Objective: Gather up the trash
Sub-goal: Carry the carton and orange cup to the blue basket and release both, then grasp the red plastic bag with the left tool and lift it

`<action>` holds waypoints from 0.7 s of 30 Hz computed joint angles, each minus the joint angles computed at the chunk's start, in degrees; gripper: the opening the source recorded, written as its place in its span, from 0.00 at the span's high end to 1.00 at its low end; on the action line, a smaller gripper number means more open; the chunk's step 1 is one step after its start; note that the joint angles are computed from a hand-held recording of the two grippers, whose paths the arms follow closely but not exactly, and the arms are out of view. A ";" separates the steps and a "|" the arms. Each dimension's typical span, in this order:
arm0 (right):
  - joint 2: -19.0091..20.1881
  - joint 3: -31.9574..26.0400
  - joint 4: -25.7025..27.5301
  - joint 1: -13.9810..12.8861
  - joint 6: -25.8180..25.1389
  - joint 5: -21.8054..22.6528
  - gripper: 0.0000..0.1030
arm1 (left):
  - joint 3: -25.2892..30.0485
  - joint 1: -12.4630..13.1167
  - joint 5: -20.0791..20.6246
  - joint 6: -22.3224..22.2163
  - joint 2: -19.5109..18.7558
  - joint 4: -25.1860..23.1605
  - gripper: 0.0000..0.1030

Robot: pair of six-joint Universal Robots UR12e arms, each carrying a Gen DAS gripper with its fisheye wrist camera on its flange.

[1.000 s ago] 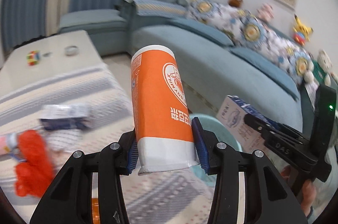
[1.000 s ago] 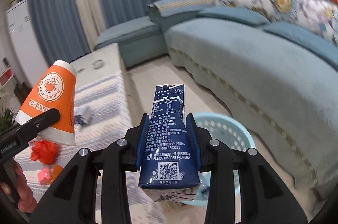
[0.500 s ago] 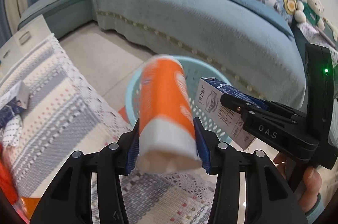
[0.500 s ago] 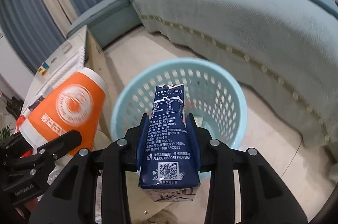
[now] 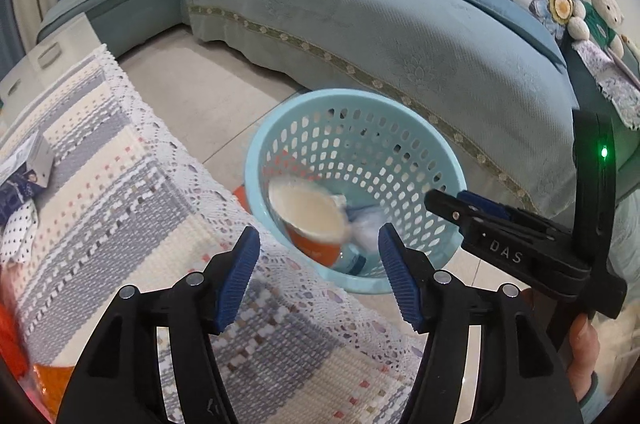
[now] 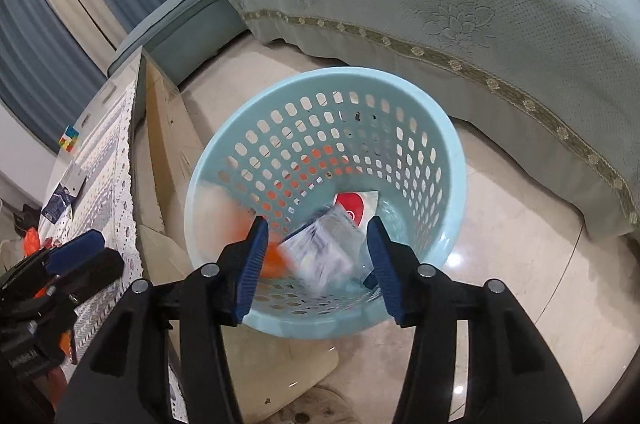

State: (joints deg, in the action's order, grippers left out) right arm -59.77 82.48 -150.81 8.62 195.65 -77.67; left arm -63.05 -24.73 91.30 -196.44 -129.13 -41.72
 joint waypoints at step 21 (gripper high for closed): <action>-2.57 0.49 -2.37 3.43 -7.70 0.31 0.54 | -7.06 0.73 3.80 -3.74 6.53 9.78 0.40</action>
State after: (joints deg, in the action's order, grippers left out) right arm -62.34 82.97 -153.18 12.05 187.95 -77.36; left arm -70.11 -24.00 95.11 -200.18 -122.60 -31.94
